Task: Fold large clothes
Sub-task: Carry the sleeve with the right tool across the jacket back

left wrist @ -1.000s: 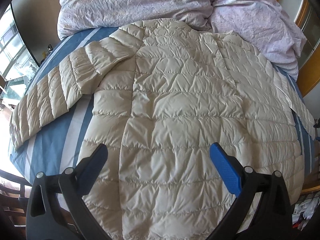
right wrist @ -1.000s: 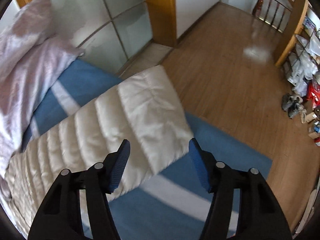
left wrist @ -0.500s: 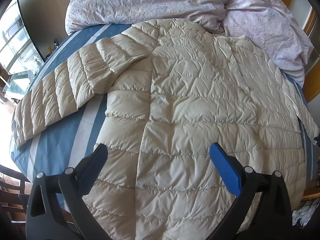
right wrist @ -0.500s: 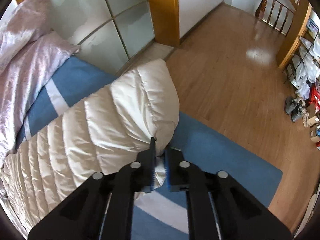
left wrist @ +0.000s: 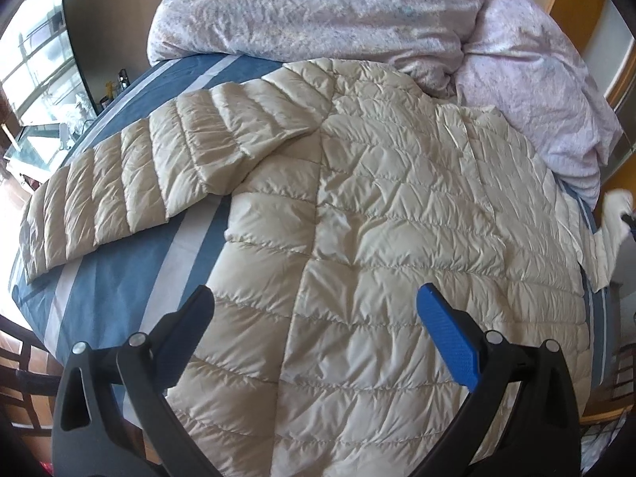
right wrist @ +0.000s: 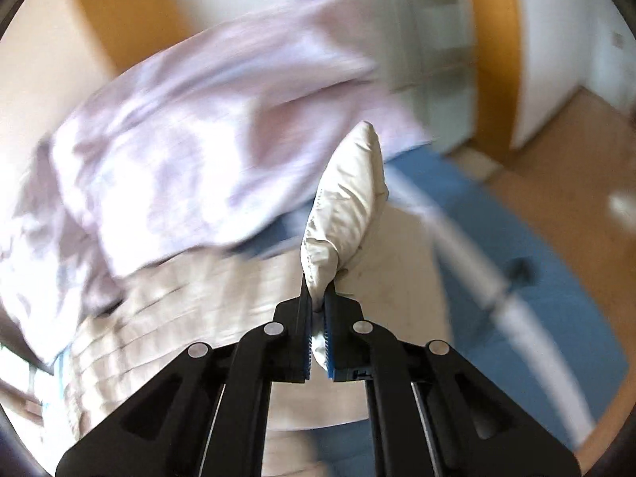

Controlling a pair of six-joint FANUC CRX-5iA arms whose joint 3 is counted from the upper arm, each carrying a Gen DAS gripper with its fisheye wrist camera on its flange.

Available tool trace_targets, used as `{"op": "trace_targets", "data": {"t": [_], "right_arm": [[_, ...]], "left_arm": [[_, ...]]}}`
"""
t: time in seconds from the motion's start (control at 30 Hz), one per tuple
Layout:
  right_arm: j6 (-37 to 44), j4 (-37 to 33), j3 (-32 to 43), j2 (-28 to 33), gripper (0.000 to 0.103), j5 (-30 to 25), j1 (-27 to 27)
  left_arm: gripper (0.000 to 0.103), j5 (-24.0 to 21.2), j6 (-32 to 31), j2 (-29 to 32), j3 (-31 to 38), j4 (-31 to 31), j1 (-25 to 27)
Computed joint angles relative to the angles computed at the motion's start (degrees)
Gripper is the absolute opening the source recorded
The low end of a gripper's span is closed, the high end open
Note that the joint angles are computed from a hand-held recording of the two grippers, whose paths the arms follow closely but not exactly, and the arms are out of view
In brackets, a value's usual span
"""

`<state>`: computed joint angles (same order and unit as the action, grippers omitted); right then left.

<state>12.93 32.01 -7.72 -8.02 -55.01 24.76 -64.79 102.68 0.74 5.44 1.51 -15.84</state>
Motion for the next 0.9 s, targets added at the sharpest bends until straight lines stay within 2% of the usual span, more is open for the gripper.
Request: {"op": "trace_targets", "data": {"t": [0.13,0.3,0.53,0.63,0.67,0.7,0.73,0.8,0.9], "right_arm": [[5.8,-7.6,6.5,6.3,0.005,2.7,3.6],[13.0,-15.5,15.2,15.2,0.005,1.6,8.4],[18.9,-19.9,24.1,23.3,0.006,-1.2,13.0],[23.2,-23.3,28.6,26.2,0.013,-3.9,13.5],[25.2,-24.6,29.9,26.6,0.023,-4.4,13.5],[26.0,-25.0,30.2,26.6,0.033,-3.4,13.7],[26.1,-24.7,30.1,26.4,0.034,-2.4,13.6],[24.0,-21.8,26.2,23.4,0.035,2.9,13.9],[17.8,-14.7,22.1,20.9,0.035,5.1,13.9]], "left_arm": [[0.101,0.8,0.3,-1.5,-1.8,0.8,1.4],[0.101,1.3,1.0,-3.5,-4.0,1.2,3.4],[0.101,1.8,1.1,-5.7,-6.5,1.9,6.5],[0.101,1.8,1.3,-6.1,-7.0,2.2,7.6],[0.101,1.9,1.2,-6.3,-7.1,2.3,8.0],[0.101,2.0,1.3,-6.3,-7.1,2.2,8.1],[0.101,2.1,1.3,-6.4,-7.1,2.2,8.4],[0.101,2.2,1.4,-6.5,-7.2,2.2,9.1],[0.101,2.3,1.8,-6.5,-7.2,1.8,9.8]]}}
